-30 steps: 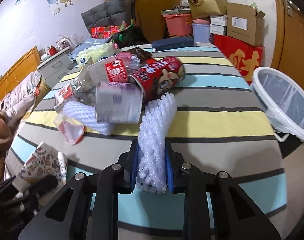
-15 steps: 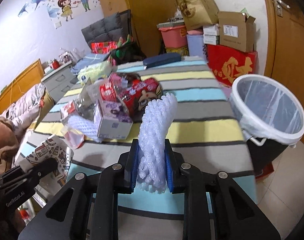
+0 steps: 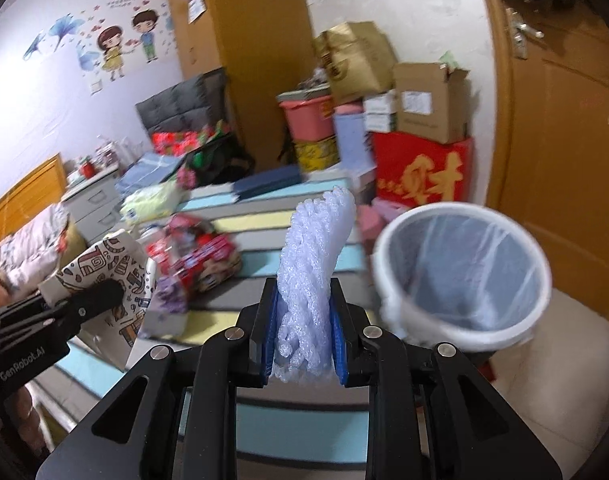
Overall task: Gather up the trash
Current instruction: 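Carry the paper cup and foam sleeve to the bin and open both tools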
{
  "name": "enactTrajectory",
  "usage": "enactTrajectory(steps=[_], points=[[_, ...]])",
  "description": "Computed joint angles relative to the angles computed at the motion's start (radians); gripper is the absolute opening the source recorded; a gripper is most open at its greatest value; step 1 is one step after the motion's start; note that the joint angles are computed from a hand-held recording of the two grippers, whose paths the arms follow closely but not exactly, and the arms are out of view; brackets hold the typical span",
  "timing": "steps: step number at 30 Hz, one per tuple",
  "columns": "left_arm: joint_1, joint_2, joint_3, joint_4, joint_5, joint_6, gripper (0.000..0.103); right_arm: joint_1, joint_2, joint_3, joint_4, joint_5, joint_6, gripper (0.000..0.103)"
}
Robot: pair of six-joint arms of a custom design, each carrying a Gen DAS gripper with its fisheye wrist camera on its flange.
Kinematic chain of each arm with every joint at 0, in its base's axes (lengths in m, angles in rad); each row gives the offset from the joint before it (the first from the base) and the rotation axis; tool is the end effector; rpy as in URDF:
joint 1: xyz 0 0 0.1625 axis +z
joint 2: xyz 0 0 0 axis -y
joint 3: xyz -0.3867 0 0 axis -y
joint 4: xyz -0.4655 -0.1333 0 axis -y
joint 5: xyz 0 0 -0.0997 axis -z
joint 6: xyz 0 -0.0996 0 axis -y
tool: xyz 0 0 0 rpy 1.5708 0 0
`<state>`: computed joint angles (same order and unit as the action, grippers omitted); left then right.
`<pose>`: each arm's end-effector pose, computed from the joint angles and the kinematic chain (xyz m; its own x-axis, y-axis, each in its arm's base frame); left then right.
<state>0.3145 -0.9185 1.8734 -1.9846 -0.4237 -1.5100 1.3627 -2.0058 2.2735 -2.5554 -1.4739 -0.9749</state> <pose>-0.4708 -0.3888 0.0034 -0.7942 -0.2321 -0.5616 0.3683 0.5513 -0.7486 0.0518 -0.4466 0.3808 -0.6828 -0.5300 0.5029 -0.7295 0.5327 -0.4291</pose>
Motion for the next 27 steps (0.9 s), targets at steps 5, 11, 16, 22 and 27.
enactTrajectory(steps=[5,11,16,22,27], points=[[0.053,0.113,-0.095,-0.303,-0.007,0.331,0.024,-0.02,0.055,-0.057,-0.067,-0.012,0.022,0.024],[0.108,0.262,-0.253,-0.517,-0.068,0.616,0.024,-0.039,0.113,-0.118,-0.094,-0.047,0.049,0.024],[0.152,0.361,-0.379,-0.593,-0.116,0.763,0.024,-0.047,0.168,-0.174,-0.076,-0.095,0.056,0.024],[0.2,0.45,-0.499,-0.587,-0.171,0.839,0.024,-0.062,0.236,-0.238,-0.041,-0.14,0.07,0.024],[0.24,0.506,-0.575,-0.538,-0.216,0.835,0.024,-0.068,0.298,-0.288,-0.015,-0.193,0.079,0.024]])
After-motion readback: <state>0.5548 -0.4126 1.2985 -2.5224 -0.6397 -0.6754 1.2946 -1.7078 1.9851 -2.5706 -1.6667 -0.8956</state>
